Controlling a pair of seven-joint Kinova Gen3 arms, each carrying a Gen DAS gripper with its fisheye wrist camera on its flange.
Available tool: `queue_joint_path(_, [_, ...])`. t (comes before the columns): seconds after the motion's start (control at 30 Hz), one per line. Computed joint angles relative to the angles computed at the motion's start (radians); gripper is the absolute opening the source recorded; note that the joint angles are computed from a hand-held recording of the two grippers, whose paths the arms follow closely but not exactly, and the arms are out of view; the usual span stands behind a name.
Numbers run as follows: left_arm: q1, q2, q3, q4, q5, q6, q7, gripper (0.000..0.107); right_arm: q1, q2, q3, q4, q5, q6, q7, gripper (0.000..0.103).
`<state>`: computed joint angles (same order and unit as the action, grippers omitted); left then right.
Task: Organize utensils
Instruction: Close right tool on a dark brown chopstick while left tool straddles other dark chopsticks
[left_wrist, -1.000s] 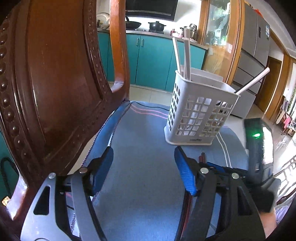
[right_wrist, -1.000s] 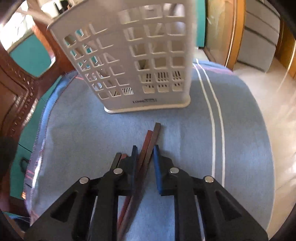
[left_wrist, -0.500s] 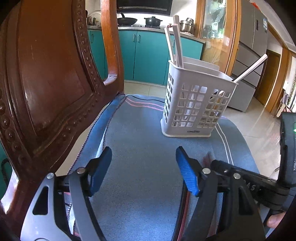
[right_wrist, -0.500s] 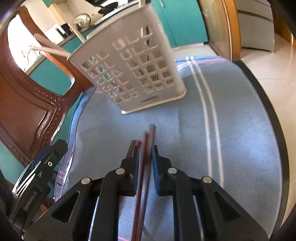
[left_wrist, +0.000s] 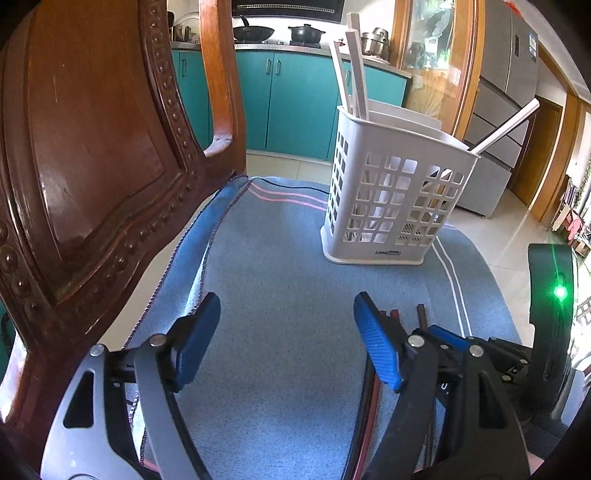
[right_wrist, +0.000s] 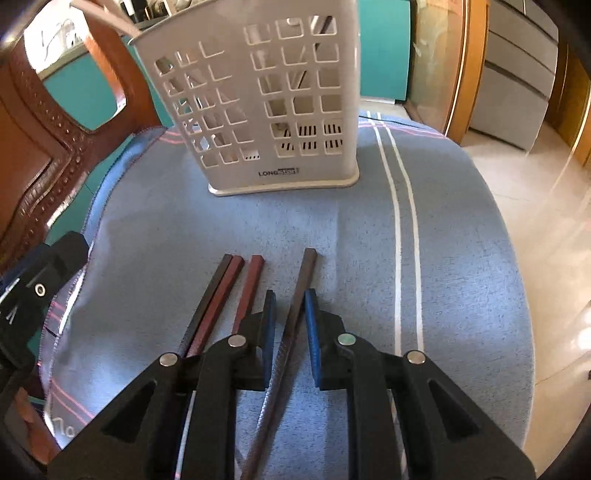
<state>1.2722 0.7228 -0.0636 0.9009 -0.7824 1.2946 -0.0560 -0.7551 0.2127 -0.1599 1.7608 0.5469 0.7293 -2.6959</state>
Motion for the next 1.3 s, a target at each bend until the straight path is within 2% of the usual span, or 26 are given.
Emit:
queue_joint_path(0.2, [-0.005,0.002,0.003,-0.007,0.015,0.011,0.001,0.076,-0.049,0.019,0.004,-0.024,0.071,0.076,-0.050,0.017])
queue_joint_path(0.4, [-0.016,0.011,0.008,-0.024,0.037,0.022,-0.017,0.077,-0.033,0.009,0.004,-0.017,0.069,0.089,-0.065,0.015])
queue_joint_path(0.67, [-0.046,0.036,0.028,-0.065,0.112,0.027,-0.081,0.078,0.020,-0.031,-0.015,0.015,0.009,0.043,-0.008,0.007])
queue_joint_path(1.3, [-0.069,0.112,0.032,-0.176,0.240,0.053,-0.237,0.081,0.080,-0.046,-0.015,0.020,-0.065,0.025,0.019,0.007])
